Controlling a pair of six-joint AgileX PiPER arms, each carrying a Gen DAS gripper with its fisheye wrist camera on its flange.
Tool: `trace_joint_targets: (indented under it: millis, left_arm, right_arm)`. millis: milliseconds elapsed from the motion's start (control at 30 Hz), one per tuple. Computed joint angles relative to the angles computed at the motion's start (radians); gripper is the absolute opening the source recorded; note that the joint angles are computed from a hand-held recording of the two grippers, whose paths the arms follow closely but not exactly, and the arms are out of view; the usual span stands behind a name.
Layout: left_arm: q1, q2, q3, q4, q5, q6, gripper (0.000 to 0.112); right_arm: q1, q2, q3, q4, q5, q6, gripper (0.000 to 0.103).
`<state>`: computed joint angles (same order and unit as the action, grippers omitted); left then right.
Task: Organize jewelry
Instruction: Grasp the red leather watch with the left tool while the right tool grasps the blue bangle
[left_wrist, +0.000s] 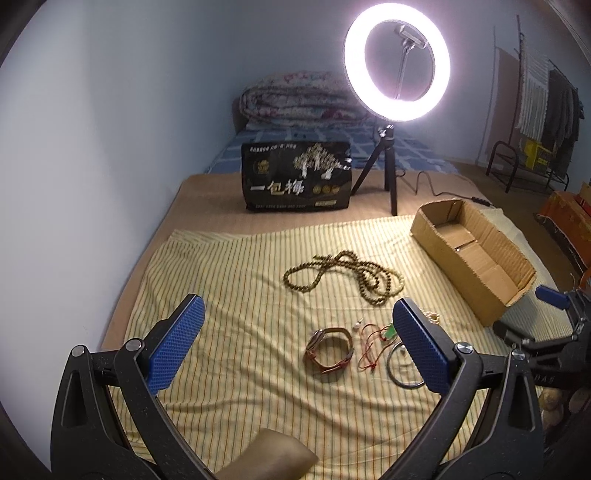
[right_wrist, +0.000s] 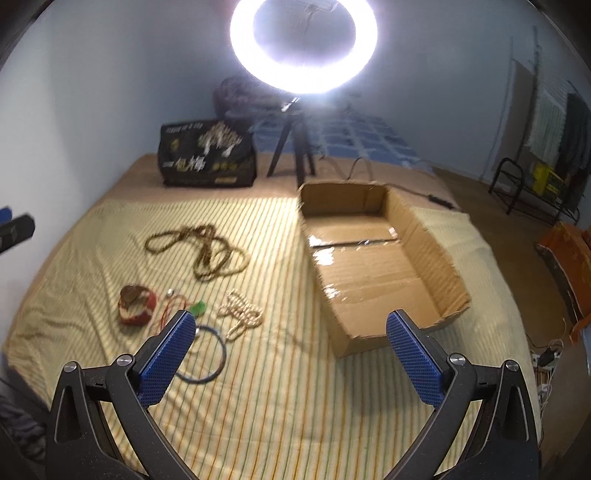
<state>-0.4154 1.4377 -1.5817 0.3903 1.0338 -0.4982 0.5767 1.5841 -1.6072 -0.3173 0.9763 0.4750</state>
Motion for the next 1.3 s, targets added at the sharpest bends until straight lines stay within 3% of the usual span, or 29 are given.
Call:
trace_joint_targets:
  millis: [133,600,733,1300]
  left_arm:
    - [0.059,0.046,-0.026,-0.078,0.019,0.055,0.103]
    - [0.201,0.247,-0.106,-0.375,0.137,0.238,0.062]
    - [0.243,0.303,-0.118,-0.464,0.167,0.265,0.057]
    - [0.269,0.414,-0.148,-0.526,0.176,0.307,0.038]
  right_arm:
    - [0.004,0.043,-0.013,0.061,0.007,-0.07,0.103]
    - [0.005,0.17,-0.014,0.265,0.008,-0.257,0.103]
    - [0.014,0.207,-0.031,0.281,0.021,-0.289,0.102]
    - [0.041,0.358,-0.193,0.322,0.11,-0.322,0.102]
